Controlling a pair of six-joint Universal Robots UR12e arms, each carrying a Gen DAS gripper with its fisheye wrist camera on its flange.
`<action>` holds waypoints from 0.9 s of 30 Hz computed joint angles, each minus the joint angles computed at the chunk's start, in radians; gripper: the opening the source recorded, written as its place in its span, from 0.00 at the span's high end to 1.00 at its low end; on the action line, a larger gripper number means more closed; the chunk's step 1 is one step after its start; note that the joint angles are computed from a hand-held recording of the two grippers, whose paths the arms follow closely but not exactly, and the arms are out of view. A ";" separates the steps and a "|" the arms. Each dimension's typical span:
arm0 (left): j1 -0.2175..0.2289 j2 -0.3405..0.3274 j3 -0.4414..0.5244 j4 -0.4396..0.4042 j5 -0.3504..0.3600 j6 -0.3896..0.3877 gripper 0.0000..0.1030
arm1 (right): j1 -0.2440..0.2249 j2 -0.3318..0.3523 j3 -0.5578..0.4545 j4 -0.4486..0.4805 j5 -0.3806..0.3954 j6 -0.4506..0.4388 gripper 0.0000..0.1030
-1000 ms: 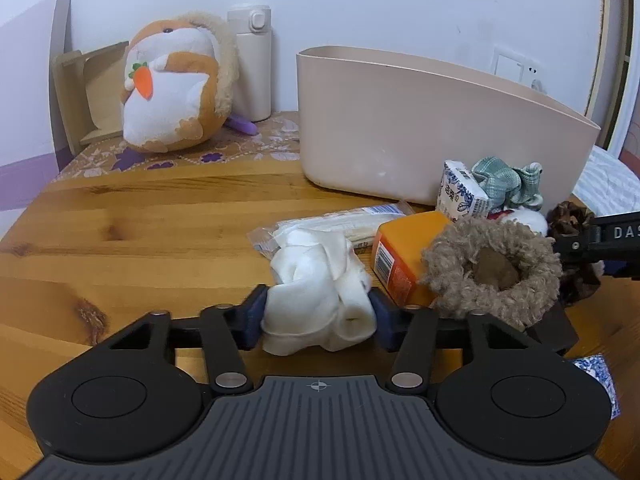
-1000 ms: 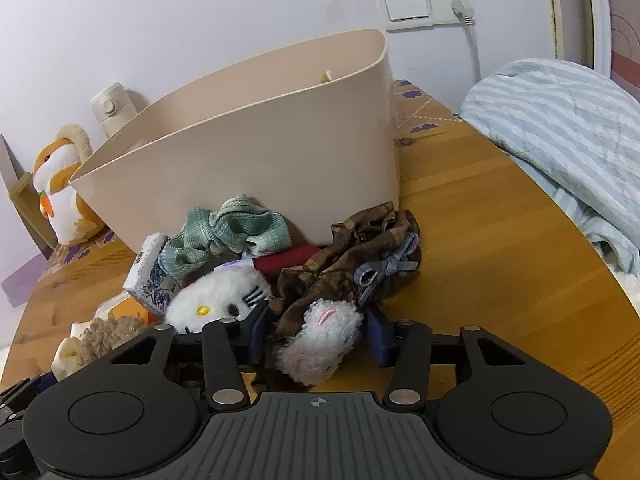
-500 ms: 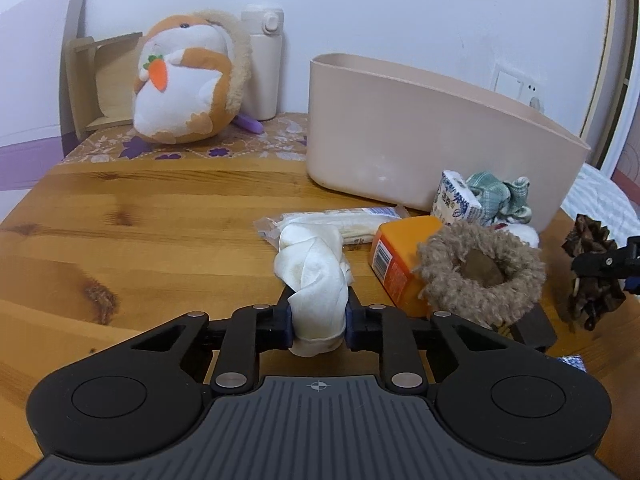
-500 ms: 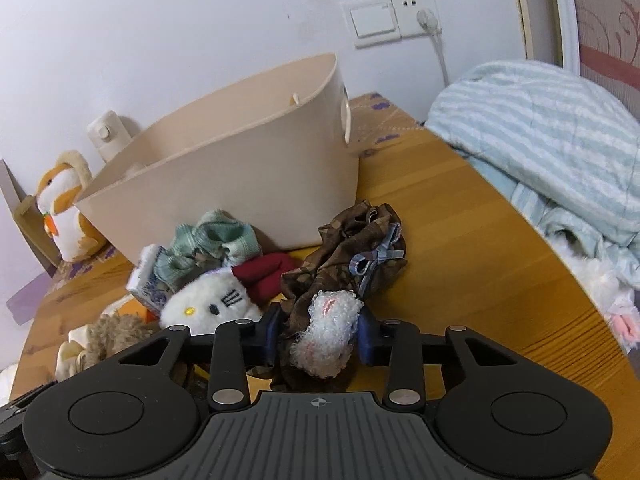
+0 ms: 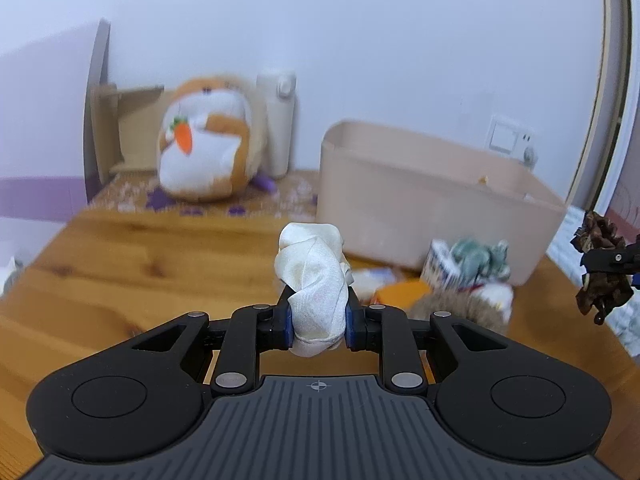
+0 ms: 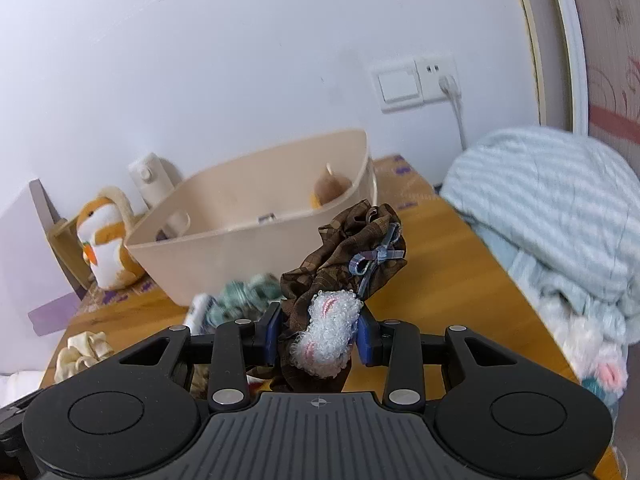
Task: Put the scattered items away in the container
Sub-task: 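Lift both cloths over the beige container and open both tools to release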
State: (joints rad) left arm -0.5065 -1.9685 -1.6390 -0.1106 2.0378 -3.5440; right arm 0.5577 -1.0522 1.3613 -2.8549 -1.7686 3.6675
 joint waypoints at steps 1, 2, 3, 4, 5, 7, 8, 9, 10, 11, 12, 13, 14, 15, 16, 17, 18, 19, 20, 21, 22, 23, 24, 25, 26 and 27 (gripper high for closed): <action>-0.001 0.000 0.004 0.010 0.004 0.010 0.78 | 0.000 0.000 -0.004 -0.005 -0.002 -0.008 0.66; -0.001 0.000 0.008 0.021 0.008 0.020 0.78 | 0.000 0.000 -0.008 -0.010 -0.005 -0.017 0.66; -0.002 -0.001 0.013 0.030 0.009 0.028 0.78 | 0.001 0.001 -0.012 -0.014 -0.008 -0.026 0.66; -0.001 -0.001 0.020 0.038 0.006 0.032 0.78 | 0.001 0.002 -0.019 -0.017 -0.013 -0.035 0.66; 0.001 -0.001 0.025 0.044 -0.006 0.029 0.78 | 0.001 0.004 -0.026 -0.019 -0.017 -0.044 0.66; 0.004 -0.005 0.039 0.054 -0.021 0.028 0.78 | 0.000 0.008 -0.039 -0.028 -0.022 -0.059 0.66; 0.002 -0.010 0.049 0.056 -0.010 0.035 0.78 | 0.000 0.010 -0.046 -0.032 -0.024 -0.065 0.66; -0.001 -0.017 0.060 0.057 0.006 0.043 0.78 | 0.000 0.011 -0.051 -0.039 -0.026 -0.073 0.66; -0.002 -0.022 0.069 0.058 0.014 0.045 0.78 | 0.000 0.013 -0.056 -0.046 -0.029 -0.082 0.66; -0.001 -0.025 0.076 0.060 0.011 0.043 0.78 | 0.001 0.015 -0.061 -0.050 -0.031 -0.091 0.66; 0.002 -0.028 0.083 0.061 0.004 0.038 0.78 | 0.001 0.017 -0.066 -0.054 -0.034 -0.100 0.66; 0.004 -0.032 0.093 0.061 -0.001 0.036 0.78 | 0.000 0.019 -0.071 -0.057 -0.036 -0.107 0.66; 0.005 -0.038 0.104 0.061 0.001 0.038 0.78 | -0.001 0.023 -0.077 -0.059 -0.037 -0.113 0.66; 0.005 -0.044 0.118 0.062 0.006 0.045 0.78 | -0.001 0.026 -0.085 -0.060 -0.040 -0.119 0.66; 0.005 -0.050 0.130 0.063 0.010 0.052 0.78 | -0.001 0.031 -0.095 -0.059 -0.043 -0.129 0.66; 0.006 -0.058 0.145 0.062 0.012 0.061 0.78 | -0.001 0.036 -0.105 -0.060 -0.045 -0.140 0.66; 0.007 -0.064 0.159 0.062 0.012 0.069 0.78 | -0.001 0.043 -0.118 -0.060 -0.048 -0.154 0.66; 0.008 -0.072 0.176 0.062 0.010 0.078 0.78 | -0.001 0.050 -0.130 -0.060 -0.052 -0.167 0.66; 0.009 -0.081 0.193 0.060 0.008 0.087 0.78 | 0.000 0.057 -0.143 -0.057 -0.057 -0.179 0.66; 0.009 -0.090 0.211 0.056 0.009 0.098 0.78 | 0.000 0.063 -0.157 -0.054 -0.063 -0.189 0.66; 0.008 -0.098 0.229 0.053 0.011 0.112 0.78 | 0.001 0.071 -0.172 -0.053 -0.067 -0.199 0.66; 0.006 -0.108 0.246 0.051 0.016 0.129 0.78 | 0.001 0.078 -0.183 -0.055 -0.068 -0.207 0.66; 0.003 -0.119 0.265 0.050 0.026 0.149 0.78 | 0.001 0.085 -0.195 -0.055 -0.066 -0.216 0.66; 0.000 -0.130 0.281 0.051 0.036 0.166 0.78 | 0.001 0.091 -0.207 -0.054 -0.064 -0.225 0.66; -0.003 -0.143 0.301 0.052 0.046 0.186 0.78 | 0.001 0.098 -0.218 -0.052 -0.059 -0.235 0.66; -0.005 -0.156 0.321 0.052 0.054 0.200 0.78 | 0.000 0.105 -0.232 -0.047 -0.054 -0.244 0.66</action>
